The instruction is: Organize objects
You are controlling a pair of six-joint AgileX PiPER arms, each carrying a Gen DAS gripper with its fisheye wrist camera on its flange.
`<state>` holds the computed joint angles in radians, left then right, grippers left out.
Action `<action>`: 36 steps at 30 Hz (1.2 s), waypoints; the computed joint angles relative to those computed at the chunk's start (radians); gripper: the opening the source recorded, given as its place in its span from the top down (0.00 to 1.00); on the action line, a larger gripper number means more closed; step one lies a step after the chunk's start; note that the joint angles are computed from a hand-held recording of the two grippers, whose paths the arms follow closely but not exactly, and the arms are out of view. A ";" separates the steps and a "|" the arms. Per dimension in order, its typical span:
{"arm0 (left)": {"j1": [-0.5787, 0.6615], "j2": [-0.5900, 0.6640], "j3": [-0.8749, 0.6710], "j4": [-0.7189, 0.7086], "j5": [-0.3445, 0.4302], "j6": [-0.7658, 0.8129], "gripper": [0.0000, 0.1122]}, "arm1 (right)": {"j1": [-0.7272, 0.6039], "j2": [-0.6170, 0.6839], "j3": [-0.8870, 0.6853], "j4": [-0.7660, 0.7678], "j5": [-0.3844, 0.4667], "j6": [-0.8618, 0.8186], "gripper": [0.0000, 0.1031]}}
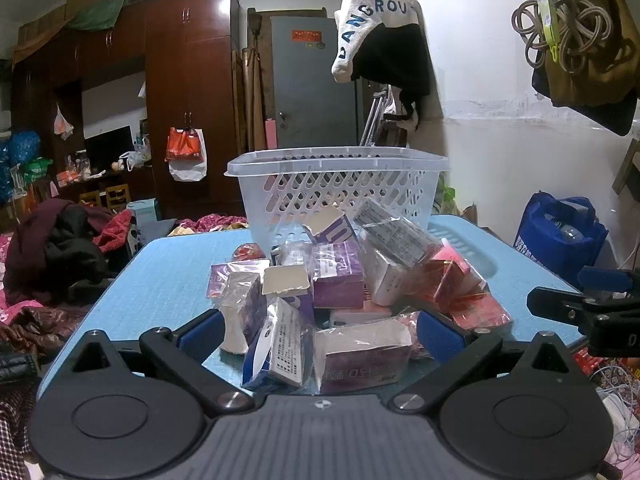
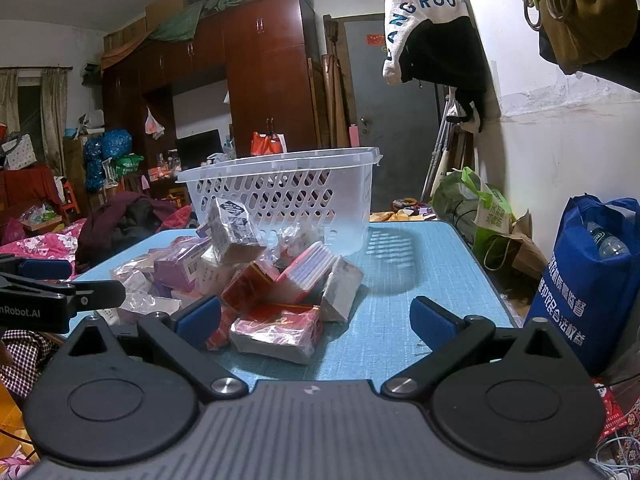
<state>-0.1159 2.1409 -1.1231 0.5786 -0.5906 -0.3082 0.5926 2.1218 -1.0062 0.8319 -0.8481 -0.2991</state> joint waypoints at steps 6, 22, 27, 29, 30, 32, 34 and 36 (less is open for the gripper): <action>0.001 0.003 0.000 -0.002 -0.004 0.010 0.08 | 0.000 -0.001 0.001 -0.001 -0.001 0.002 0.00; 0.013 0.115 -0.234 0.197 0.105 -0.207 0.12 | -0.060 0.033 -0.066 -0.118 0.063 0.066 0.00; -0.012 0.172 -0.358 0.336 0.146 -0.332 0.14 | -0.129 0.061 -0.135 -0.239 0.156 0.143 0.15; -0.027 0.195 -0.402 0.365 0.174 -0.347 0.14 | -0.144 0.071 -0.167 -0.243 0.192 0.123 0.18; -0.031 0.208 -0.425 0.391 0.190 -0.371 0.15 | -0.148 0.077 -0.189 -0.228 0.215 0.089 0.23; -0.031 0.231 -0.465 0.459 0.200 -0.445 0.16 | -0.161 0.083 -0.212 -0.252 0.243 0.084 0.24; -0.029 0.238 -0.472 0.438 0.197 -0.428 0.16 | -0.171 0.077 -0.199 -0.348 0.217 0.170 0.24; -0.028 0.247 -0.490 0.480 0.201 -0.468 0.16 | -0.169 0.075 -0.216 -0.390 0.221 0.177 0.24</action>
